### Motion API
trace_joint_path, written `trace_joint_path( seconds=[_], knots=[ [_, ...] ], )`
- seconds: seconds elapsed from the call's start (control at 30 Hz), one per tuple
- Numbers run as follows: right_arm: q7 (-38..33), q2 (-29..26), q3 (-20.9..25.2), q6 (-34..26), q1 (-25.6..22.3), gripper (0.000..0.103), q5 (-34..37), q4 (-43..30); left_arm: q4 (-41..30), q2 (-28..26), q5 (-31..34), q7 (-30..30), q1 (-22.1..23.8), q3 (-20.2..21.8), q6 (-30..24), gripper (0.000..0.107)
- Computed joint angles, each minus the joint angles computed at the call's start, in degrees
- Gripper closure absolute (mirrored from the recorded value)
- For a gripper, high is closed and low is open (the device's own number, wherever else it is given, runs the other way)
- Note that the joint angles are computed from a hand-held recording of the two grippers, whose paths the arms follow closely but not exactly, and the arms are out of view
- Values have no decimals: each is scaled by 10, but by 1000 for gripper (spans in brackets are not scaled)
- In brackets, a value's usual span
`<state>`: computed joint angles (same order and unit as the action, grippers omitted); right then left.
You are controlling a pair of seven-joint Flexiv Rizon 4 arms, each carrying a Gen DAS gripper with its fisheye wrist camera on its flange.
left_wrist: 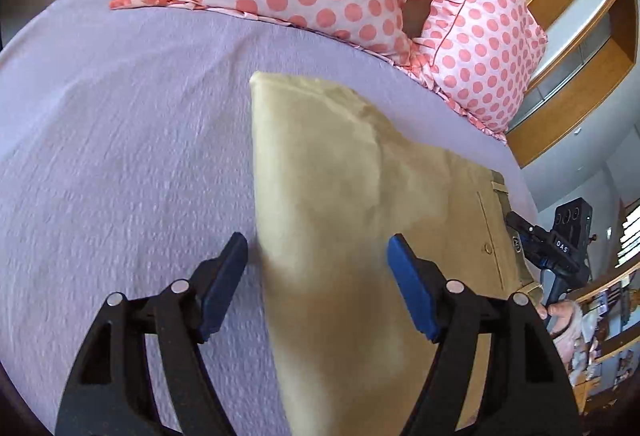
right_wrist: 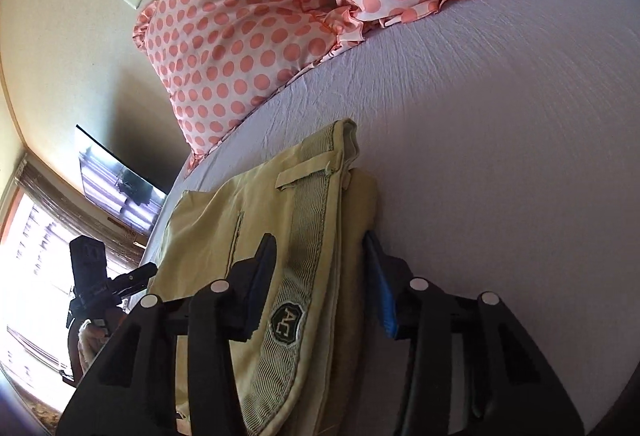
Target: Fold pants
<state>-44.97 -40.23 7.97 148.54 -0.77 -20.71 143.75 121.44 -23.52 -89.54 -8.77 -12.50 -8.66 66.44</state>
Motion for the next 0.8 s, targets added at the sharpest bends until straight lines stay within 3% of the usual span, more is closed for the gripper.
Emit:
trace_joint_path(
  seconds=[0.1, 0.17, 0.27, 0.3, 0.5, 0.67, 0.73, 0.8],
  knots=[
    [11, -5, 5, -6, -27, 55, -60, -12, -22, -18, 62, -43, 28, -2, -64, 28],
    [45, -34, 17, 15, -87, 81, -179, -28, -40, -32, 70, -54, 42, -10, -89, 31],
    [73, -64, 14, 70, -117, 88, -251, -40, -71, -58, 106, -110, 62, -15, -120, 83],
    [76, -65, 10, 82, -115, 89, -257, -42, -74, -60, 109, -120, 71, -19, -134, 93],
    [73, -22, -25, 73, -81, 92, -246, -82, -102, -49, 106, -98, 48, -34, -53, 102],
    [97, -33, -41, 36, -70, 93, -195, -166, -210, -115, 129, -101, 11, -61, 92, 102],
    [101, -37, -53, -8, -58, 93, -160, -190, -264, -162, 206, -177, -10, -41, 122, 102],
    [116, -40, -60, -83, -52, 93, -141, -206, -314, -209, 317, -299, -50, 29, 107, 99]
  ],
)
